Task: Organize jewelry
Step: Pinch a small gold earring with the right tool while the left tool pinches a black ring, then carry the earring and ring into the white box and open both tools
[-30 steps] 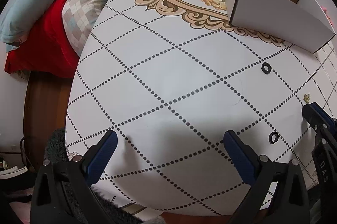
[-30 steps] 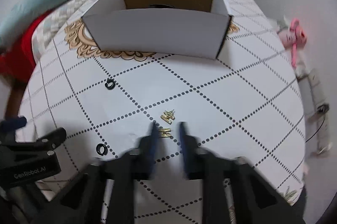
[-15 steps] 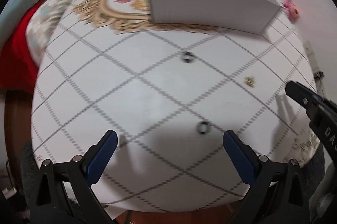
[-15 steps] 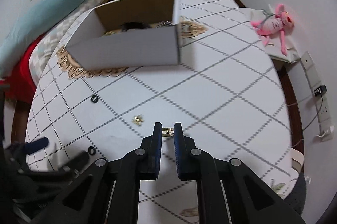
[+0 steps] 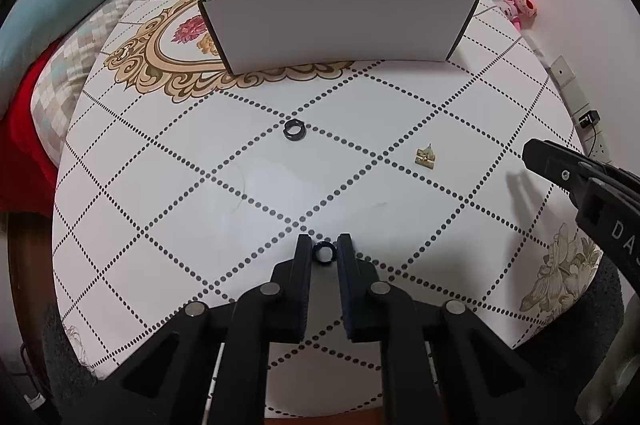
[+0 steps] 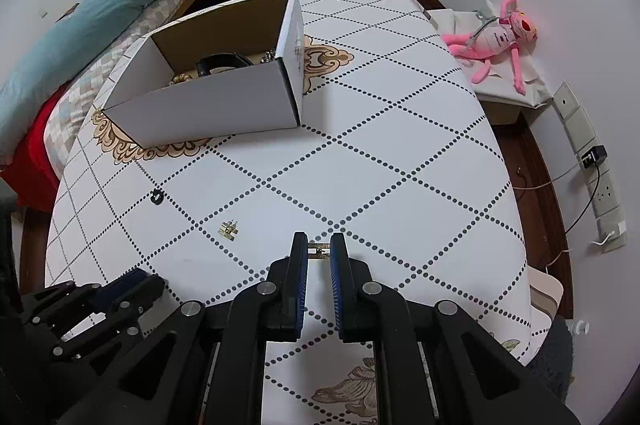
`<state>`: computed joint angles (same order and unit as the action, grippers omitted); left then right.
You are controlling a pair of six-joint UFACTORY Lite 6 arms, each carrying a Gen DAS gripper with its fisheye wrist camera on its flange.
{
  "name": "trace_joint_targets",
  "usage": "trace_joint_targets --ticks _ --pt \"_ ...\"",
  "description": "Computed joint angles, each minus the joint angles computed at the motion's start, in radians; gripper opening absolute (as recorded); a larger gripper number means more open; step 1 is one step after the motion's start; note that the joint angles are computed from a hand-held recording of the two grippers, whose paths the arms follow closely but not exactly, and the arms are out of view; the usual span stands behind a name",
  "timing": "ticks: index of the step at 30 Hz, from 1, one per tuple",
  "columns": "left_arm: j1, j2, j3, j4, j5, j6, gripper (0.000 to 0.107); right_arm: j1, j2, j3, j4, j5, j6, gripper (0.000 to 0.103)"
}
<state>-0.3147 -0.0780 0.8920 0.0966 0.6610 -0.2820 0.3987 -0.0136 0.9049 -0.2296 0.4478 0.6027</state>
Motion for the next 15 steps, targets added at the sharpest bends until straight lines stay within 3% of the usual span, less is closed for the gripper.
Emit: trace_joint_targets --ticks 9,12,15 --pt "0.05 -0.023 0.045 -0.079 0.026 0.104 0.01 -0.016 -0.025 0.028 0.067 0.014 -0.067 0.012" --pt "0.098 0.001 0.178 -0.162 0.084 0.188 0.01 -0.045 -0.031 0.088 0.166 0.032 -0.168 0.012" --pt "0.184 0.128 0.438 -0.298 0.171 0.308 0.01 -0.09 0.012 0.207 0.291 0.062 -0.298 0.012"
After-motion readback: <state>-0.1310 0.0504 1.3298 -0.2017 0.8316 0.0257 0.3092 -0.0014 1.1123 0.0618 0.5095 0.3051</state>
